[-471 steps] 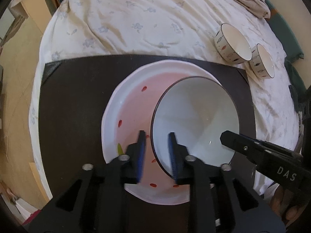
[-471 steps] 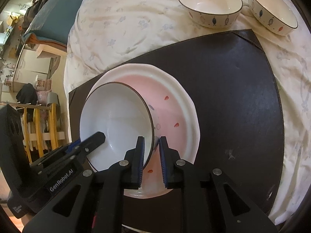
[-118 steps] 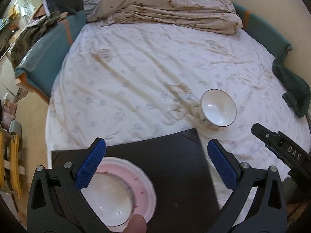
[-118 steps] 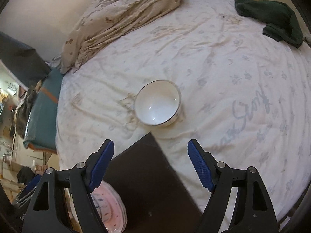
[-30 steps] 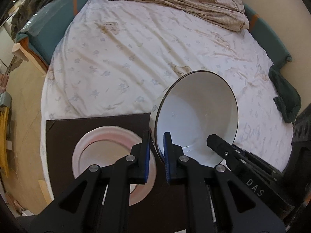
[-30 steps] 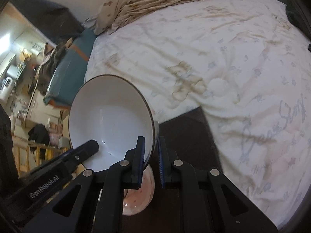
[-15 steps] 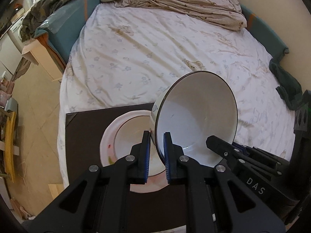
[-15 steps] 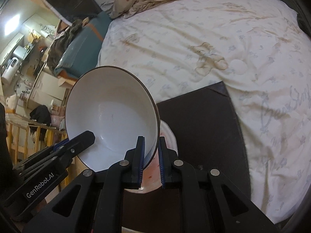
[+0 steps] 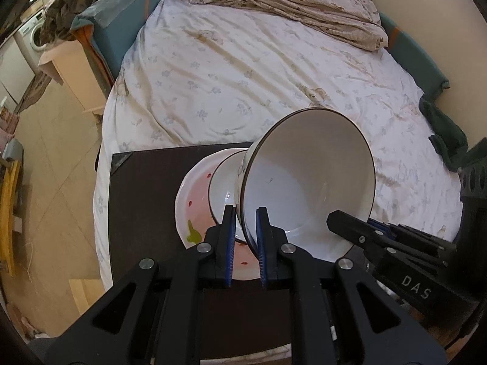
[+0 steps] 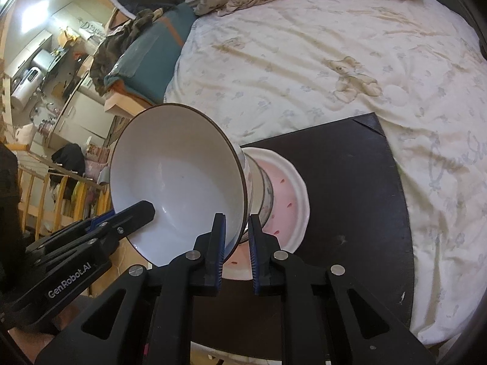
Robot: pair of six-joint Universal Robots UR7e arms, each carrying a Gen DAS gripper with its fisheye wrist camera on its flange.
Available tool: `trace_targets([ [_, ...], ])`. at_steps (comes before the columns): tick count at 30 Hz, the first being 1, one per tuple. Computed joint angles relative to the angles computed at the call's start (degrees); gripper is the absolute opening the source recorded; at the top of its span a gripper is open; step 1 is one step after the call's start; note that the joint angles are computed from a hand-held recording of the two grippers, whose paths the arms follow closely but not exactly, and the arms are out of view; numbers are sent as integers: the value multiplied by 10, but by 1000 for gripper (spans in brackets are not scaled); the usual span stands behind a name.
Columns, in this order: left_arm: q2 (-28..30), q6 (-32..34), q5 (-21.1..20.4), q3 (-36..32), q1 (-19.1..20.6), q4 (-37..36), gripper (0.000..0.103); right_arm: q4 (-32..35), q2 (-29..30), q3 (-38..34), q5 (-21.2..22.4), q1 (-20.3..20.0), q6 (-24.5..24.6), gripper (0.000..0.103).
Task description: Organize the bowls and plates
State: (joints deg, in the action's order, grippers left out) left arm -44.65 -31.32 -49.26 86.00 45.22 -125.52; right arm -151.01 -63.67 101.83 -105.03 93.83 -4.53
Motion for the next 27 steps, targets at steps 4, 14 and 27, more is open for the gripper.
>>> trace_targets([
  [4, -6, 10, 4, 17, 1, -26, 10, -2, 2, 4, 0, 4, -14, 17],
  [14, 0, 55, -29, -1, 32, -84, 10, -30, 12, -1, 30, -2, -15, 20],
  [27, 25, 37, -42, -26, 58, -25, 10, 41, 49, -45, 47, -22, 63, 21],
])
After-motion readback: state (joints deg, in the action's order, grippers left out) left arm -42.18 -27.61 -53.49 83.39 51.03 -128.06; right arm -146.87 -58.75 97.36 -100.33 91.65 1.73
